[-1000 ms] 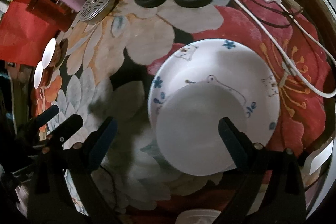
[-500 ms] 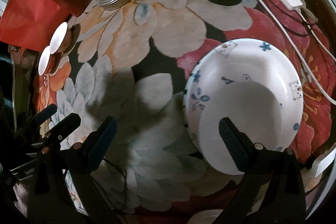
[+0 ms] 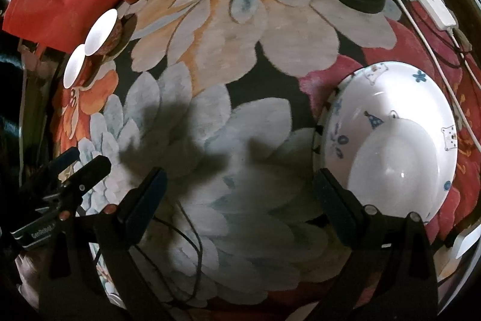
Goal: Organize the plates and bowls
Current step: 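Move both grippers back toward the remaining white bowls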
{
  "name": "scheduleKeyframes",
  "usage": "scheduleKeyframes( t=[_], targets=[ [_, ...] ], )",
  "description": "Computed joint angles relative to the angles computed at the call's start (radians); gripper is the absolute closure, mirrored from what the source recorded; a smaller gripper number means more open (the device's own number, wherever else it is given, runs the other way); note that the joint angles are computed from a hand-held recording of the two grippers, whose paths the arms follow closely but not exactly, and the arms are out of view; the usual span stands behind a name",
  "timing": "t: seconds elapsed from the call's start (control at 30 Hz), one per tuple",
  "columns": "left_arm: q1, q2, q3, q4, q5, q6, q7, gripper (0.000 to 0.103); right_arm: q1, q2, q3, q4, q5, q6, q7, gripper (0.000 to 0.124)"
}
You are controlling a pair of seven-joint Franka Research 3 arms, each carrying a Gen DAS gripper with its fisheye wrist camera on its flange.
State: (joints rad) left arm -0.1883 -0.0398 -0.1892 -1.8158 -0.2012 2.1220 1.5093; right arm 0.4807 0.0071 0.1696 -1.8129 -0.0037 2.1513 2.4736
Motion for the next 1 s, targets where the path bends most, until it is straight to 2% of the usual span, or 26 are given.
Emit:
scheduleKeyframes(
  t=[0.57, 0.87, 1.0],
  targets=[
    [0.043, 0.008, 0.025, -0.046, -0.002, 0.026, -0.026, 0.001, 0.043, 0.129, -0.011, 0.141, -0.005, -0.020, -0.055, 0.025],
    [0.076, 0.030, 0.039, -0.054, -0.009, 0.054, -0.039, 0.001, 0.074, 0.236, -0.025, 0.264, 0.014, -0.034, -0.101, 0.025],
    [0.101, 0.048, 0.050, -0.046, -0.007, 0.066, -0.059, 0.001, 0.093, 0.317, -0.037, 0.374, 0.004, -0.065, -0.130, 0.025]
  ],
)
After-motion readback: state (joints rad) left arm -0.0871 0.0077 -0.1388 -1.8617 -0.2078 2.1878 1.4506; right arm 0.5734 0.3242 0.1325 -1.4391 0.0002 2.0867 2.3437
